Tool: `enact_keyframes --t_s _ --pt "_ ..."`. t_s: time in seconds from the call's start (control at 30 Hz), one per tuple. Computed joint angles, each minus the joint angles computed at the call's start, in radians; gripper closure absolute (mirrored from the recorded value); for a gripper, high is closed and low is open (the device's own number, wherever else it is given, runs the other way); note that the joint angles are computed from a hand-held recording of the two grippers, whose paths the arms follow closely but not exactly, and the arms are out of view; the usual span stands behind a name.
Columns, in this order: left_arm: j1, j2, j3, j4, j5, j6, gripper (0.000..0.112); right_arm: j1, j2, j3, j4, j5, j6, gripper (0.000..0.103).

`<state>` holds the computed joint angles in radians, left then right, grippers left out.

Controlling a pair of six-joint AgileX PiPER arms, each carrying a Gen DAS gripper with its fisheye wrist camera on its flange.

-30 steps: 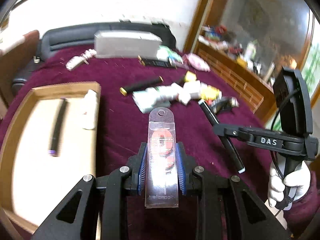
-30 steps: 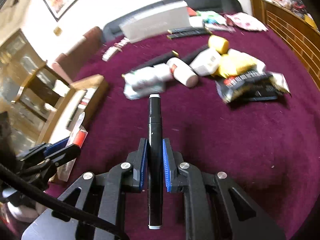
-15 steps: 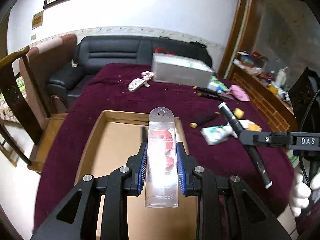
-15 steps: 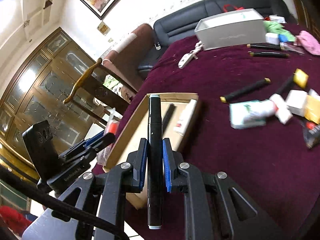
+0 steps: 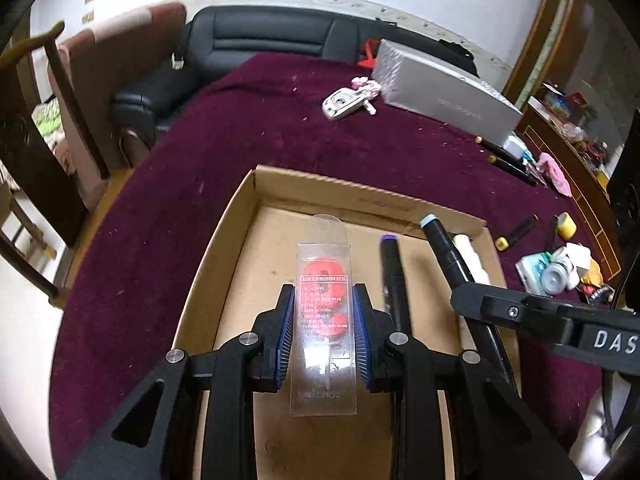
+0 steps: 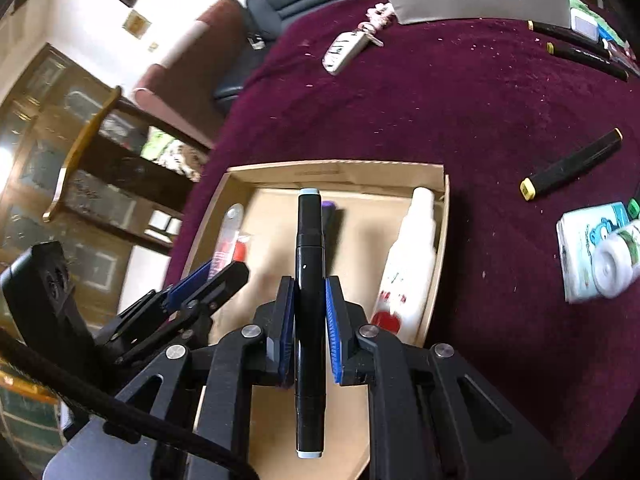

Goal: Organize objects
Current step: 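Carry the red packet and the marker into the tray and release both, then grasp the white medicine bottle with the green label with the left tool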

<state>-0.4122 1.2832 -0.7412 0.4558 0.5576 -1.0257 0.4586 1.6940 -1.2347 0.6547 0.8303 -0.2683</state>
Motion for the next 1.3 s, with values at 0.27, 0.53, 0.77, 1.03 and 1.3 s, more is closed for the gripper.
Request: enact_keyframes --t_s 0.27,0.53,0.77,1.03,1.3 --pt "0.039 0.003 0.017 -0.040 -0.031 0.038 0.089 0.021 0.049 -0.014 -0.051 -0.027 0.047 0.090" --pt "0.145 -0.099 0.062 -0.337 -0.080 0.244 0.081 0.004 0.004 0.007 -0.035 -0.042 0.037 0.076" --pt "-0.067 -0.216 0.006 -0.146 0.004 -0.012 0.058 -0.222 -0.295 0.152 0.109 0.029 -0.254 0.058" --pt "-0.358 0.128 -0.288 -0.005 0.005 -0.114 0.058 -0.762 -0.335 0.240 0.288 0.119 -0.593 0.018" --pt "-0.510 0.577 -0.766 0.158 0.229 0.062 0.058 -0.943 -0.096 0.202 0.387 0.153 -0.732 0.018"
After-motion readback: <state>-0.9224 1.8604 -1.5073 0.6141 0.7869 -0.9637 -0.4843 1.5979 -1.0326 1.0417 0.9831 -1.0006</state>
